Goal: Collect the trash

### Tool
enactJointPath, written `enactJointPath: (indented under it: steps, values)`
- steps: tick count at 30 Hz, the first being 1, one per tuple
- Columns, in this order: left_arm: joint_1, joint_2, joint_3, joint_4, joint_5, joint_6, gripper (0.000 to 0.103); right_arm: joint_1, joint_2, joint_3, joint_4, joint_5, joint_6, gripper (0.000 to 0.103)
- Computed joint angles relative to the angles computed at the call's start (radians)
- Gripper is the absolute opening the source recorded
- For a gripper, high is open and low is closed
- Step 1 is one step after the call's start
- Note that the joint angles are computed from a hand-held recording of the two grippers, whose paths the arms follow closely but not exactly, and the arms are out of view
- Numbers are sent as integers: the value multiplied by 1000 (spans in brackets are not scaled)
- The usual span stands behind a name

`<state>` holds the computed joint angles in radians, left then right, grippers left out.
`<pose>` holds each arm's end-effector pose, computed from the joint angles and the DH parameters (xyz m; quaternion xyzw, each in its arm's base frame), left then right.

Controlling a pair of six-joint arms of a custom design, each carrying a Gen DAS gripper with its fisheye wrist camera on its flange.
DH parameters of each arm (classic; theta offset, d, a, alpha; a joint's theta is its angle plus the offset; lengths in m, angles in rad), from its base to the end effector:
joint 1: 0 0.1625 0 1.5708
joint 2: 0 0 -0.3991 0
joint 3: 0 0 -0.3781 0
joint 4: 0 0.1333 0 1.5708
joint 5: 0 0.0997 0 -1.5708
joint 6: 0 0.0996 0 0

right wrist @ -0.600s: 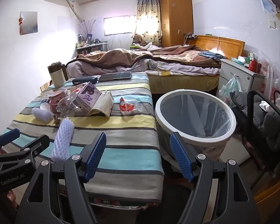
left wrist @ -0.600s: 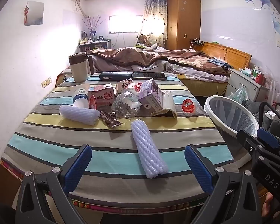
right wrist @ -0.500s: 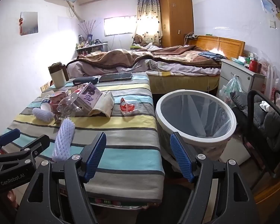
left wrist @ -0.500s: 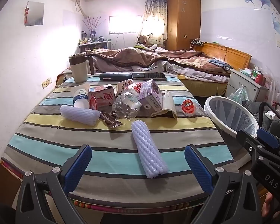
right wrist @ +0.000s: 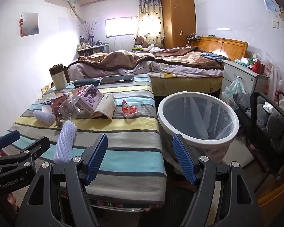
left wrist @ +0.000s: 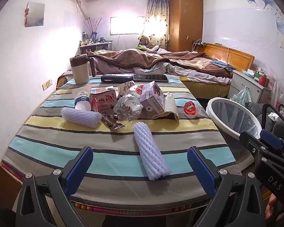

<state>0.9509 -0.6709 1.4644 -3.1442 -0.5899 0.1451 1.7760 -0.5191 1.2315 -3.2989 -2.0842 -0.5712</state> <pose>-0.2236 -0.6852 0.1718 0.1384 0.8238 -0.4284 0.3446 0.2373 -0.7258 0.1524 0.2056 -0.8290 0.4221 0.3037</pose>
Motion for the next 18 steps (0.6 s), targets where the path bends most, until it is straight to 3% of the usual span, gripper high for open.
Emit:
enactJointPath:
  steps: [18]
  values:
    - [0, -6, 4, 2, 4, -9, 101, -1, -1, 2, -3, 3, 1, 72]
